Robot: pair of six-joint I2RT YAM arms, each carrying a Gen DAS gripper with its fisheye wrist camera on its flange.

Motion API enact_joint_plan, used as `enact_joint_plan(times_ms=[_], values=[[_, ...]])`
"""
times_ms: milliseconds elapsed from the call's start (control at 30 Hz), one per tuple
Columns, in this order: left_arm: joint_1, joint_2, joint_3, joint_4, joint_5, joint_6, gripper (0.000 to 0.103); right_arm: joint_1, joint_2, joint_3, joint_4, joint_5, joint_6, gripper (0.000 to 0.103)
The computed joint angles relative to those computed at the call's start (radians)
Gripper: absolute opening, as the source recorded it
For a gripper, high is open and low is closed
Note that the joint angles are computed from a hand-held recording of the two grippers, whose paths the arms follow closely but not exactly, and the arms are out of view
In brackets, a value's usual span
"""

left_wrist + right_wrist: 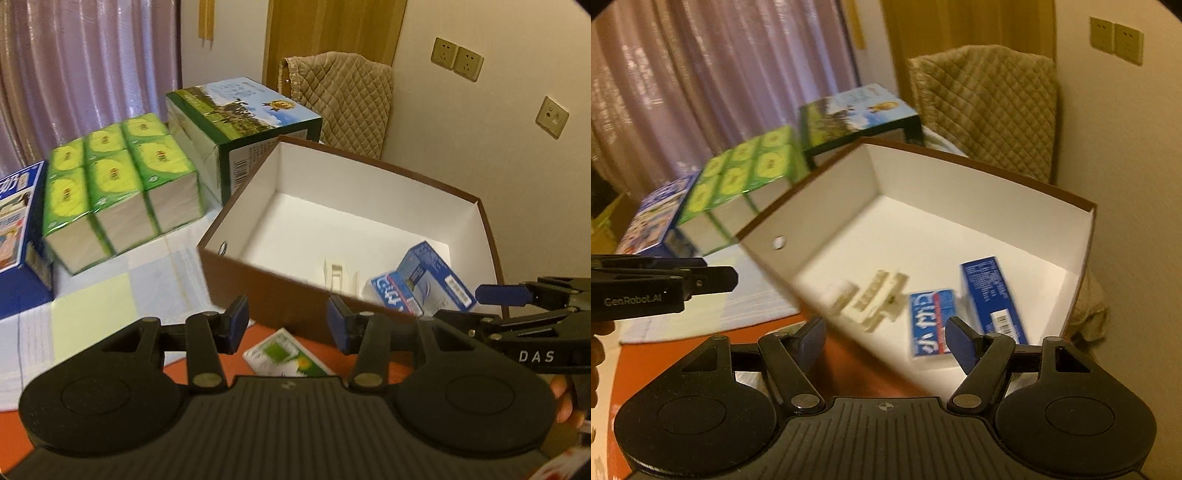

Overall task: Organize rigid objects
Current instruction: 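Withdraw both tools from the brown box back over the mat, then grasp the white plug charger with the left gripper while the right gripper grasps the green medicine box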

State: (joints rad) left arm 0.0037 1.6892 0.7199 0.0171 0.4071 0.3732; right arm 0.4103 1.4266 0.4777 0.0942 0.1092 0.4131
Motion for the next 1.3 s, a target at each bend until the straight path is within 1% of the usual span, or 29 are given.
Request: enact_joint_plan(times_ms=[200,367,500,767,967,1133,1300], values=[[0.115,-0.103,-0.115,-0.021,0.035,0.056,0.042,0.098,-0.045,-0.036,-0.031,0.012,0.047,0.068],[0.243,-0.163,-0.187,-0.058,0.061,0.141,0.042,0.186,-0.045,-0.059,-0.036,0.039,0.075,0.068],[0.362,-0.176,-0.216,-0.093,0.081,0.209,0.042,0.245,-0.037,-0.078,-0.027,0.047,0.099,0.068],[0.587,-0.156,-0.24,-0.146,0.112,0.338,0.042,0.341,0.026,-0.086,0.008,0.04,0.127,0.068],[0.723,-0.101,-0.242,-0.144,0.109,0.41,0.042,0.385,0.101,-0.075,0.059,0.038,0.117,0.068],[0.796,-0.055,-0.243,-0.11,0.091,0.418,0.042,0.394,0.177,-0.054,0.105,0.028,0.091,0.068],[0.826,-0.03,-0.256,-0.074,0.092,0.406,0.042,0.381,0.247,-0.027,0.148,0.011,0.061,0.068]])
